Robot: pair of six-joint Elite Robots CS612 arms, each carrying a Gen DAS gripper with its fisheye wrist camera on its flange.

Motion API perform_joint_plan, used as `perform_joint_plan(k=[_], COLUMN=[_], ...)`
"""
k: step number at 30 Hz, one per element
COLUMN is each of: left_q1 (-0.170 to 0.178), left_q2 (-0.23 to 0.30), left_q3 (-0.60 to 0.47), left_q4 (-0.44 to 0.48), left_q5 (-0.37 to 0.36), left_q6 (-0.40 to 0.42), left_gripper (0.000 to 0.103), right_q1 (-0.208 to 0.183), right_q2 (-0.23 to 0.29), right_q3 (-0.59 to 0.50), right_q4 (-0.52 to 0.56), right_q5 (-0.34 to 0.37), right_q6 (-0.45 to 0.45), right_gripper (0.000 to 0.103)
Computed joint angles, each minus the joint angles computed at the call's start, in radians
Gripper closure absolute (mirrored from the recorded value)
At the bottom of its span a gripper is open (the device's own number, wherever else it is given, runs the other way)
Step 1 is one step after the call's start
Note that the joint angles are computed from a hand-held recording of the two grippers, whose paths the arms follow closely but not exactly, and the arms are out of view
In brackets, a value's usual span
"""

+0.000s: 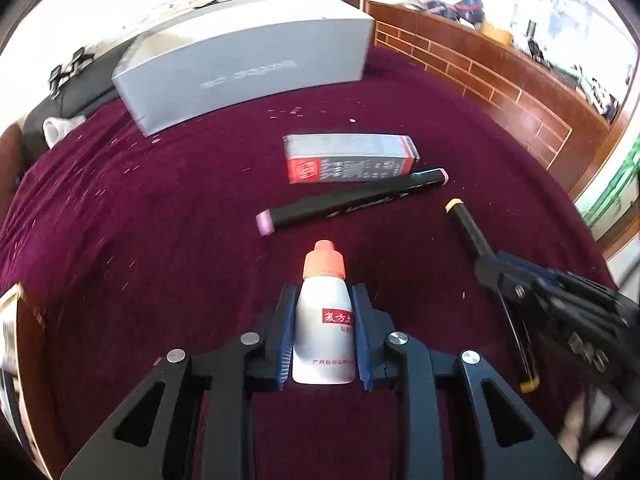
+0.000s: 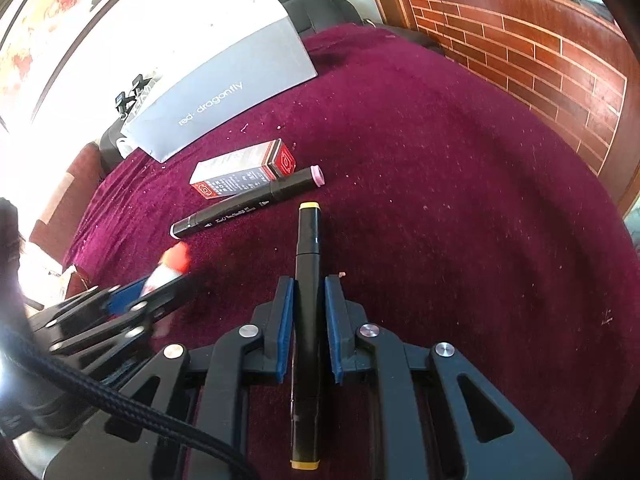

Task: Organize objects
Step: 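Carry the marker and white bottle over the tray with both grippers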

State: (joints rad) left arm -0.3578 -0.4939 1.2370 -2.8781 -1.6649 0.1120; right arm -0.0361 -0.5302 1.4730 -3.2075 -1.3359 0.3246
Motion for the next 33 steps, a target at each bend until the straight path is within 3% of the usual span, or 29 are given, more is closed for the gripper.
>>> perform_joint_plan(k=[6,12,16,27,33], left_q1=[0.042,0.084,0.11,0.194,0.235], left_q2=[-0.072,-0.14,-0.168,-0.201,-0.191], left_q3=[0.125,0.258,0.318,0.405,0.393], left_q4=[-0.098,-0.232,-0.301,-0.47,-0.491], left_q5=[-0.039,-0.067,-0.076,-0.017,0.031], left_q6=[-0.078,-0.118,-0.145,-0.227,-0.237], left_gripper=[0.081,0.08,0.08,0.08,0.08], right_q1=[0.029,-0.005,-0.007,0.082,0.14], right_q2=[-0.009,-0.032,-0.054,-0.114,-0.12], right_q3=[-0.019,0.028,0.07,0.104,0.052], right_q4=[0.071,0.059,0.023,-0.078,-0.024], right_q5=[-0.106,0.072,0.155,0.195,0.254], right_q6=[-0.078,0.006,0.038,-0.039,-0.113], right_gripper=[0.09,0.091,0.09,0.09,0.09])
